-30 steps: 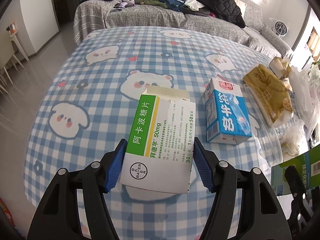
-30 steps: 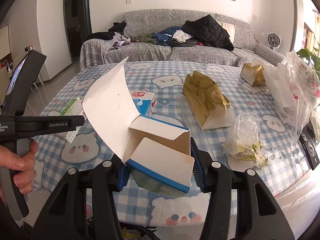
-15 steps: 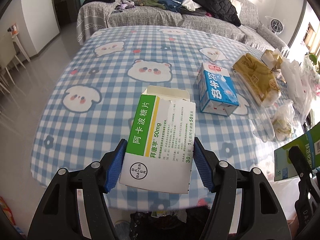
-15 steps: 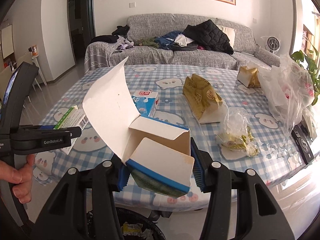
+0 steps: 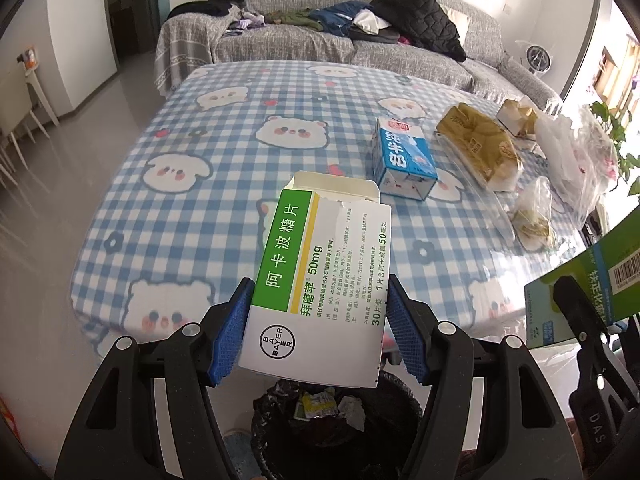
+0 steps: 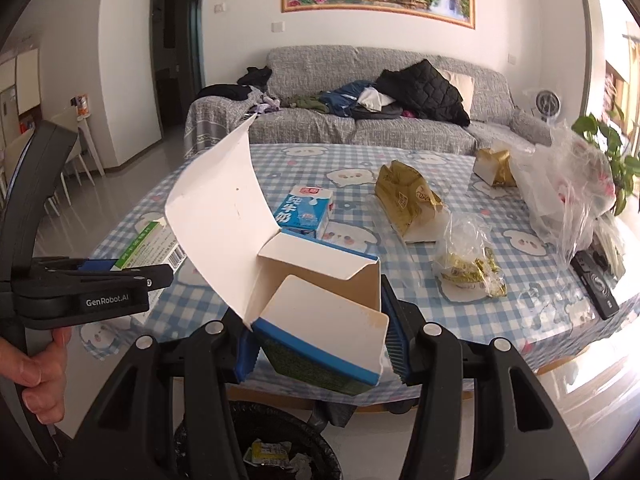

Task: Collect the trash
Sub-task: 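Carry the medicine box and green carton down over the black wastebasket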

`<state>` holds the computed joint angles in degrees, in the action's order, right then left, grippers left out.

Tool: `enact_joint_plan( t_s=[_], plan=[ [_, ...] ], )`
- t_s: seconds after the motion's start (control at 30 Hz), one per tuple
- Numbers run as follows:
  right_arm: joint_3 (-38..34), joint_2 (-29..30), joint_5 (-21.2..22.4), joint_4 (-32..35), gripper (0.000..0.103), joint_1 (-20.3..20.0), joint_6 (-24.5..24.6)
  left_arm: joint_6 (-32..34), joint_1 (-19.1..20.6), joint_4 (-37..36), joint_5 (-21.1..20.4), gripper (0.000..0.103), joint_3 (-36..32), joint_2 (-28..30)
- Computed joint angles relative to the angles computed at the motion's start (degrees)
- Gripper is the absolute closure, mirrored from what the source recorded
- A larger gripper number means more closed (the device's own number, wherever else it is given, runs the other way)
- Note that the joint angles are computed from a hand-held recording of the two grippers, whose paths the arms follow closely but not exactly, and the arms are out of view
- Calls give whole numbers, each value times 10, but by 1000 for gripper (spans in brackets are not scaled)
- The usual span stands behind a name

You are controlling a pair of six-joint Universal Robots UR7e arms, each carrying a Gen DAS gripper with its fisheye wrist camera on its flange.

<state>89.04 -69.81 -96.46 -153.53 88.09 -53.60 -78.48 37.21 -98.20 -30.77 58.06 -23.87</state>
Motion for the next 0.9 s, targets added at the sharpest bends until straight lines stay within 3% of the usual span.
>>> enact_joint_plan(
  t_s=[0.43,0.57,0.9],
  plan=[
    [92,-68,24,-7,54,-39,-30,-86,-41,-30,-14,40,121,-37],
    [118,-84,19,-1,54,-47,-36,-121,-52,-21,-21,40,142,-39],
    [165,-110,8,-3,54,-64,-26,-151,-66,-77,-38,40,207,-36]
  ],
)
